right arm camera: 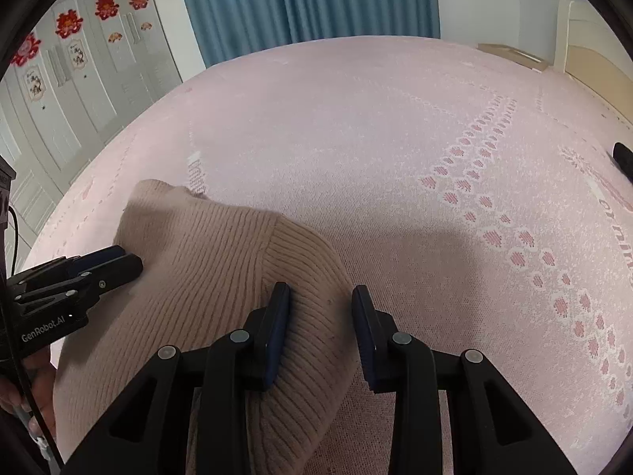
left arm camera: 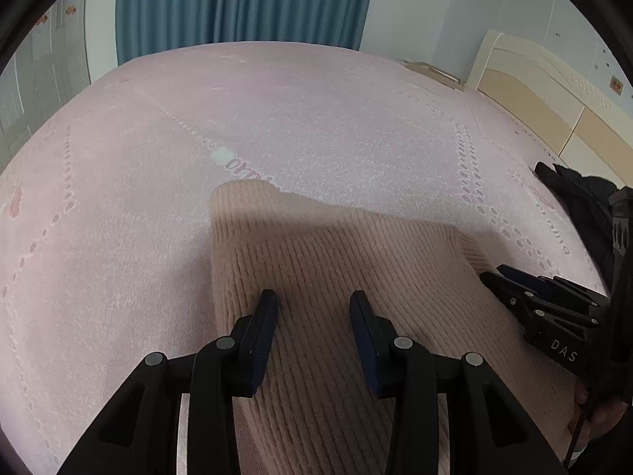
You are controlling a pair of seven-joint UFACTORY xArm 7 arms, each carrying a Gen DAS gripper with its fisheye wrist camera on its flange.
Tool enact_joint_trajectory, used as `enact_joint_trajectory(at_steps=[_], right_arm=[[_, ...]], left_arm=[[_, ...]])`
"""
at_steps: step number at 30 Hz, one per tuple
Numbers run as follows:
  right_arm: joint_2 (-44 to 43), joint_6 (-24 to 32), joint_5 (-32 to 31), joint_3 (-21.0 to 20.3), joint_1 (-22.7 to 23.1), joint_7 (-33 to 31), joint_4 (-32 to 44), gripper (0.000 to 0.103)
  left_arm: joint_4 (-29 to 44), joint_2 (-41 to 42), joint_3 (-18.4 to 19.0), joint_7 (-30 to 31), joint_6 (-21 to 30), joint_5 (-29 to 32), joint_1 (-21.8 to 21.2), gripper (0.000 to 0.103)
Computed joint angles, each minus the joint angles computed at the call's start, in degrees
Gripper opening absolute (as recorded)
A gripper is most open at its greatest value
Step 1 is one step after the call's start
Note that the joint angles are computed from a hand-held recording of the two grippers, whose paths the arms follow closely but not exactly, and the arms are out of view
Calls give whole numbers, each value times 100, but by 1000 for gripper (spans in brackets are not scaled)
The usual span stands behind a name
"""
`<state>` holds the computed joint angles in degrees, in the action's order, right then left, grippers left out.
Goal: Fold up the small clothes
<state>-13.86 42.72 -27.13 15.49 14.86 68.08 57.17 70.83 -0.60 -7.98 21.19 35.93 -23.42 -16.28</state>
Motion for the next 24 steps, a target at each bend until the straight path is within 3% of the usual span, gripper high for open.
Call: enact_joint_trajectory(at_steps=[6,11,15,17,19,22,24], right_arm=[[-829,79,231,84,34,38,-319,37],[-1747,39,849,300,128,90,-820,42],[-1798,17,1230,544,132,180,-915,42],[-1627,-76,1307,607,105,249,-901,38],[-1407,-385,1370,560,129,201,-926,16],[-1382,-373,933,746,-20,272,-780,12],[-1754,-788,789,746,-76,430,-1041,12]], left_arm=[[-459,-596,128,424,234,-525,-5,42],[-1068,-1356,345,540,458,-649,-72,43],[-1577,-1917,512,506,653,-772,-135,49],[-1835,-2193,626,502,746,-893,-181,50],[-1934,-2318,725,501,936,-946,-208,51],[-2097,-2516,800,546,1104,-926,-203,51],[-2202,-2639,883,659,1226,-986,-229,51]])
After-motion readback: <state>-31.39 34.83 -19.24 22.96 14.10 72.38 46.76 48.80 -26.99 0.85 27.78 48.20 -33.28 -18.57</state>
